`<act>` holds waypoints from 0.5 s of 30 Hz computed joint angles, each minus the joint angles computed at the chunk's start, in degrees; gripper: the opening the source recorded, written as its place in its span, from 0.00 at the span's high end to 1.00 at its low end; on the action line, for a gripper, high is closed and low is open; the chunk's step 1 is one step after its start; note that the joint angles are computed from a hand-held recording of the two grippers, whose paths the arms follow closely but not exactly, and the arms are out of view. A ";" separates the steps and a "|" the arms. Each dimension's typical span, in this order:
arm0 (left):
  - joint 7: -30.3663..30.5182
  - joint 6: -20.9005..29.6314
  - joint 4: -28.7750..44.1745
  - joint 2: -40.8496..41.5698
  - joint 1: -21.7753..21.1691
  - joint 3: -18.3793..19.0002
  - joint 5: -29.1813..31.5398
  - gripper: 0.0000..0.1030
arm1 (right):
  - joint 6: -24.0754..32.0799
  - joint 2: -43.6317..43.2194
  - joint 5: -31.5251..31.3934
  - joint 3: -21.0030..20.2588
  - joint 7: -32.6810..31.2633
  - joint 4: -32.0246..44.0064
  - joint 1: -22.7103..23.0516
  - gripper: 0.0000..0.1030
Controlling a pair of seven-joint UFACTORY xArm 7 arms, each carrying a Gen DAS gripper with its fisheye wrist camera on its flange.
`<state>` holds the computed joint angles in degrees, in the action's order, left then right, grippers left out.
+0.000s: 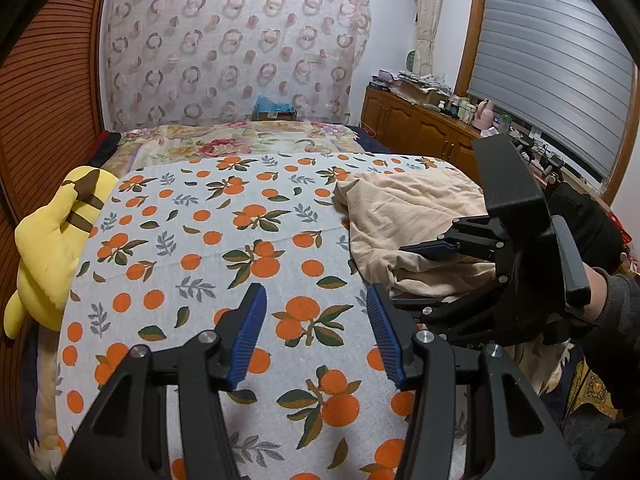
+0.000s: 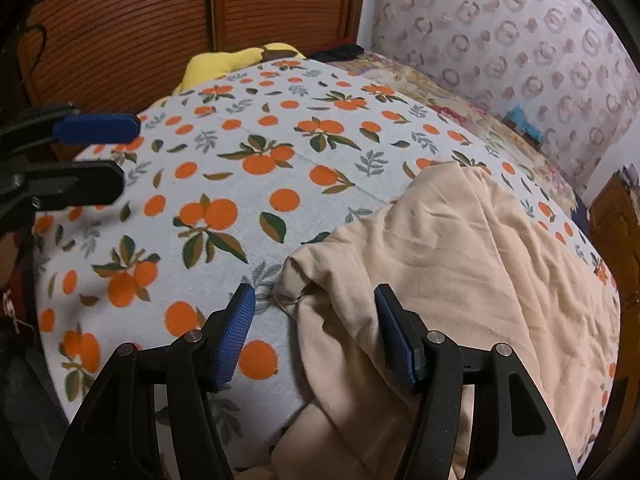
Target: Fold small clothes
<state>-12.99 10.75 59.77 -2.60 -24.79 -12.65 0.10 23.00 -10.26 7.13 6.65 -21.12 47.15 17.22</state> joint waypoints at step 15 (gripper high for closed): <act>0.29 -0.30 -0.27 0.05 -0.10 -0.04 -0.20 0.50 | -7.72 -4.67 -1.97 -3.82 4.90 -0.72 -3.78 0.93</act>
